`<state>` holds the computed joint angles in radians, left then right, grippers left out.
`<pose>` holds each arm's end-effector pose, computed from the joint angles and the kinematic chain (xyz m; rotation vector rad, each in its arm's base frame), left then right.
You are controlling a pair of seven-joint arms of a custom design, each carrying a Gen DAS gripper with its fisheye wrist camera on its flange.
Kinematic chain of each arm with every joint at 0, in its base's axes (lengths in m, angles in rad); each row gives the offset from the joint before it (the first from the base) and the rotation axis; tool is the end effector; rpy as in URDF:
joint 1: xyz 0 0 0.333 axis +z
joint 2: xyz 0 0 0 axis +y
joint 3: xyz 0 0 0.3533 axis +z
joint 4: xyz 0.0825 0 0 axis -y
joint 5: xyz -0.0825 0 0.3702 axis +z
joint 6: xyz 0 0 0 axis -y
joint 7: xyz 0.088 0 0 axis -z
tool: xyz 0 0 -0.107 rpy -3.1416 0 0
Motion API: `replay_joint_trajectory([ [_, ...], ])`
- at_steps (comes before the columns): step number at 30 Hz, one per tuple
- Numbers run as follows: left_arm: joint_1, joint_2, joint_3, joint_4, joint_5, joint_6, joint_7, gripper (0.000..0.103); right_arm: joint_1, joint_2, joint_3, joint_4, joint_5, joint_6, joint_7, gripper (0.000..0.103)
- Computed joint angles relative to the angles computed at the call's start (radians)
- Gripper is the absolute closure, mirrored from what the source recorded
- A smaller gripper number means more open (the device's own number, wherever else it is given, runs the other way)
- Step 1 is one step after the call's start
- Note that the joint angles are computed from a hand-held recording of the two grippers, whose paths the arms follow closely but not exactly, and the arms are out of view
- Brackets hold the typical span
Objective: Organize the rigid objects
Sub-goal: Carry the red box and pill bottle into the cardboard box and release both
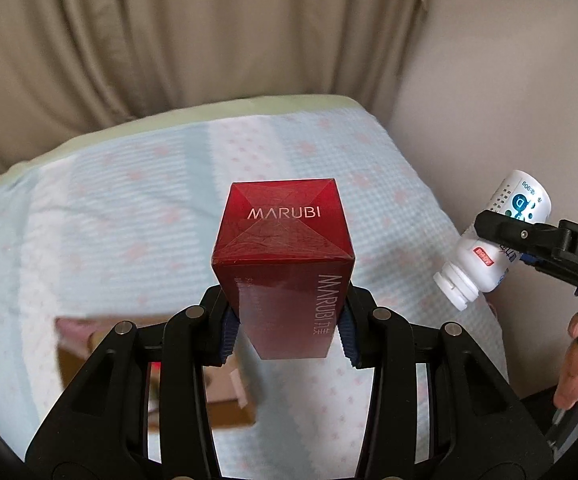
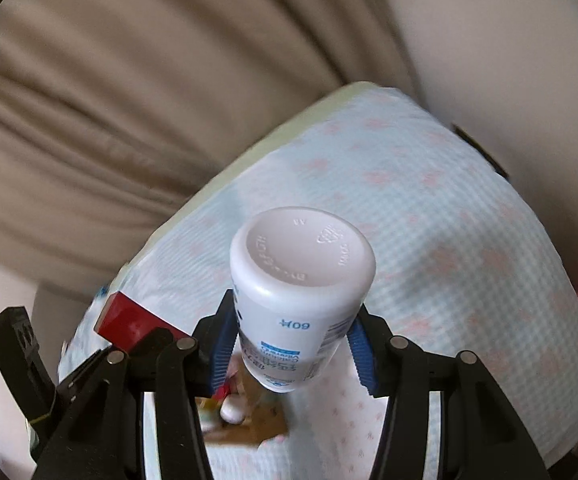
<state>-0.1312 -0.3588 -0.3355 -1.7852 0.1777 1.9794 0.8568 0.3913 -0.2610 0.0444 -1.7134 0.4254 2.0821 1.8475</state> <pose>0.3857 -0.2292 0.7740 -2.0802 1.6850 -0.6374 0.4246 0.2256 0.7907 -1.7590 1.6356 0.1473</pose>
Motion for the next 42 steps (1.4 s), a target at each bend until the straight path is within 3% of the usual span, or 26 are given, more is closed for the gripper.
replay_joint_trajectory([
  [5,0.025,-0.187,0.044,-0.105,-0.039,-0.076,0.006,0.066,0.046,-0.015,0.03,0.017,0.037,-0.035,-0.034,0.056],
  [9,0.053,-0.323,0.092,-0.203,-0.078,-0.113,0.082,0.066,0.084,-0.027,0.075,0.009,0.02,-0.023,0.0,0.056],
  [14,0.076,-0.474,0.195,-0.342,-0.14,-0.123,0.216,0.066,0.132,-0.019,0.142,-0.005,-0.045,0.012,0.121,0.056],
  [19,0.108,-0.565,0.273,-0.459,-0.154,-0.131,0.377,0.066,0.17,0.001,0.23,-0.03,-0.194,0.076,0.339,0.056],
  [24,0.151,-0.592,0.318,-0.544,-0.179,-0.143,0.497,0.066,0.219,0.05,0.295,-0.057,-0.339,0.161,0.582,0.056],
  [28,0.201,-0.585,0.326,-0.594,-0.204,-0.127,0.552,0.066,0.267,0.105,0.305,-0.061,-0.408,0.19,0.703,0.056],
  [35,0.296,-0.563,0.312,-0.659,-0.24,-0.081,0.628,0.066,0.336,0.206,0.287,-0.01,-0.454,0.16,0.692,0.056],
  [42,0.352,-0.541,0.306,-0.716,-0.27,-0.047,0.647,0.066,0.35,0.26,0.264,0.001,-0.429,0.141,0.601,0.056],
])
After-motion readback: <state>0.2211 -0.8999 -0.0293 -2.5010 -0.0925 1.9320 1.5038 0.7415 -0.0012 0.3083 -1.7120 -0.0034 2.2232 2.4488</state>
